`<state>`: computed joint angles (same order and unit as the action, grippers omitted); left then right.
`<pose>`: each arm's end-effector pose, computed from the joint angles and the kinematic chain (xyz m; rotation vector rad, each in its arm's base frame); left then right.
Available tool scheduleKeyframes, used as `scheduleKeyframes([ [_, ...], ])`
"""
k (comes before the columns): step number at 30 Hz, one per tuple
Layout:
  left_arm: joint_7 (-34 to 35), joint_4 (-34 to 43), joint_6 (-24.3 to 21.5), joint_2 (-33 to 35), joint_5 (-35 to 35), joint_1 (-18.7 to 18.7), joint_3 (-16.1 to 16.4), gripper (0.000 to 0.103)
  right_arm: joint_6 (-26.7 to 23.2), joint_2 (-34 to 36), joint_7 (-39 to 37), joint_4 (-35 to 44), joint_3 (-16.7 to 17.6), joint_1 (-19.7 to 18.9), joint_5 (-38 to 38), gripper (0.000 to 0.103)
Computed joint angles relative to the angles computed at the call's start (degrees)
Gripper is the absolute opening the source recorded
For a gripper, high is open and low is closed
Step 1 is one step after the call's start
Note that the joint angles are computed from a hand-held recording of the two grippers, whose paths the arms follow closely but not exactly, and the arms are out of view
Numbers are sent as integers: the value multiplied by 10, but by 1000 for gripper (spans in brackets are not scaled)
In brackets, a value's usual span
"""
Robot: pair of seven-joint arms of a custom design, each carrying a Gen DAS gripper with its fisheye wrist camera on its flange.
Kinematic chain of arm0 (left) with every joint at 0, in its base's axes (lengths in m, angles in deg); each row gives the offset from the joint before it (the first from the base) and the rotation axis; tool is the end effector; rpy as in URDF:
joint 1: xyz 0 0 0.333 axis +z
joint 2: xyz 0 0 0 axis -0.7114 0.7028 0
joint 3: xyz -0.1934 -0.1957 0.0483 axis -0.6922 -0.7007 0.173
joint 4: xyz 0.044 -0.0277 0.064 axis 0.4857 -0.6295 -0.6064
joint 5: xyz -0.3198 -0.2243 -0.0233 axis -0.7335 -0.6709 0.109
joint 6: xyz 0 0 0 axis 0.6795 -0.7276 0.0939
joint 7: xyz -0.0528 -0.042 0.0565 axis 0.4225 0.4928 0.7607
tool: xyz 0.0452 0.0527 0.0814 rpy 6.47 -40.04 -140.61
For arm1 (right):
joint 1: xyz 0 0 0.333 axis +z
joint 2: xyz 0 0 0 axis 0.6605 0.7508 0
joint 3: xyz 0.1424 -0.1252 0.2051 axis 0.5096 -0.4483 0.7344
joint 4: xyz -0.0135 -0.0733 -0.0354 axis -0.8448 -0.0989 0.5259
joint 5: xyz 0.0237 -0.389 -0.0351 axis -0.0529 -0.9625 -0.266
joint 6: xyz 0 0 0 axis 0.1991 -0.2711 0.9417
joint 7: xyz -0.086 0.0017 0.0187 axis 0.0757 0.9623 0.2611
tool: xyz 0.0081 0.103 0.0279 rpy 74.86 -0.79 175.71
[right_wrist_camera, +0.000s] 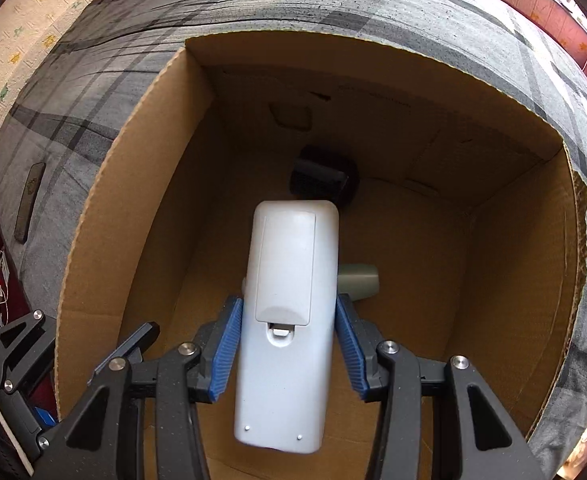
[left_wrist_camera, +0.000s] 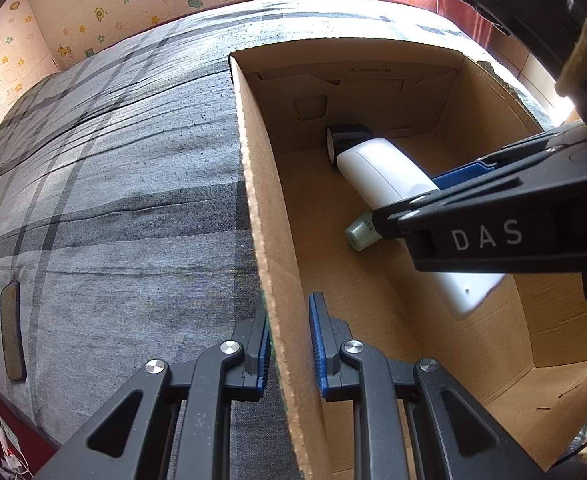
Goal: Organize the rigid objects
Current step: 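Carry the white remote over the box and lower it inside, then open the right tool to release the white remote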
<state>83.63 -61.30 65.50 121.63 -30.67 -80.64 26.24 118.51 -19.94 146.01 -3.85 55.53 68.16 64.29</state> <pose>0.5637 -0.5098 0.4576 -1.1941 2.6222 -0.5424 0.5901 0.3470 0.4576 -1.8543 2.2637 -0.1138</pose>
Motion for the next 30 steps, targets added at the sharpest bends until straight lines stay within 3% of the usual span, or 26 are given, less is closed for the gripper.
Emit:
scheduleKeyframes([
  [13,0,-2,-1,-1,2,0,1,19,25,-7,-11,-33,6,-16,43,51],
  [21,-1,-1,-1,-1,3,-1,1,19,7,5,-9,-6,1,-8,24,51],
  [27,-2,-1,0,-1,4,-2,1,19,-13,24,7,34,-6,4,-1,56],
  [30,-2,-1,-1,-1,4,-2,1,19,-18,20,17,38,-8,10,-14,65],
])
